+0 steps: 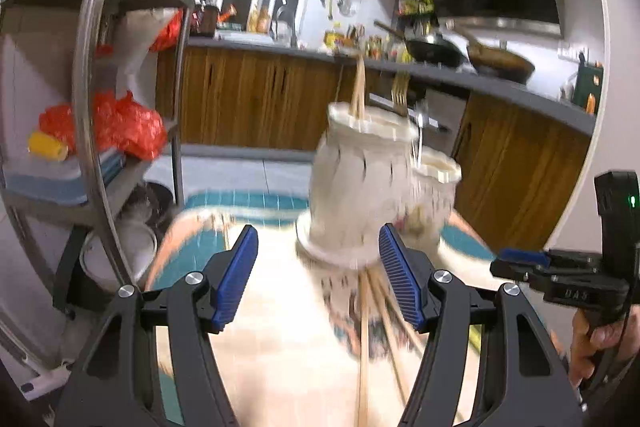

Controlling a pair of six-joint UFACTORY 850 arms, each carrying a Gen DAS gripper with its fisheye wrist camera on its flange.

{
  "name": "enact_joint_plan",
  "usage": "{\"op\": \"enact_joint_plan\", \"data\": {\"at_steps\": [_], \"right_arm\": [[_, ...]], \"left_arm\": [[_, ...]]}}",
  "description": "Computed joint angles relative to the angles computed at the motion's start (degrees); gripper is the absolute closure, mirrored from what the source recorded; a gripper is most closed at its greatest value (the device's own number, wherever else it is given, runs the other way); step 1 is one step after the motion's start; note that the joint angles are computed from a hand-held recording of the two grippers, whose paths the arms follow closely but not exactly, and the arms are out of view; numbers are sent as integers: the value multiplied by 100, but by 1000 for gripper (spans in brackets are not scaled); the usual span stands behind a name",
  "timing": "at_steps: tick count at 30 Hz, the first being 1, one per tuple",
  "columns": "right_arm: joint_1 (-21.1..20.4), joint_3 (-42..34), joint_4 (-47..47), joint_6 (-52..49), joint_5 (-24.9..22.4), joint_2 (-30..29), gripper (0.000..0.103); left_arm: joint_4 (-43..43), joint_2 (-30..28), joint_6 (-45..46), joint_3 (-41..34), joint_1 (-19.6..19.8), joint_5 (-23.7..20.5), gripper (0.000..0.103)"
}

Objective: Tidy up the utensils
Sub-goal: 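Release the fork and chopstick into the holder cups and withdraw both tools, then close the right tool on a yellow spoon while the left tool grasps a chopstick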

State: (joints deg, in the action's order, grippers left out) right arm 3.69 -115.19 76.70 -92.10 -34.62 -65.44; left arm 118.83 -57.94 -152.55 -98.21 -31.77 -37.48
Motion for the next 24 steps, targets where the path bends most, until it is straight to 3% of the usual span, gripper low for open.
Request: {"op": "enact_joint_plan", "data": {"at_steps": [10, 12, 15, 19, 24], "right_arm": [[-85, -75, -1230, 1006, -69, -201, 66], [-97, -197, -1436, 1213, -182, -290, 71], [-117, -276, -1518, 1279, -300, -340, 73], [-137, -330, -1566, 1337, -400, -363, 77], [-112, -362, -1598, 1371, -451, -376, 78]], "left_arm": [[-1344, -388, 1678, -513, 28, 1183, 48], [-1671, -445, 2065, -622, 50, 1325, 50], [-2161, -507, 2648, -743, 78, 1591, 59], [-2684, -584, 3267, -847, 111, 1829, 67], [-2905, -633, 3524, -923, 119, 1896, 67]]}}
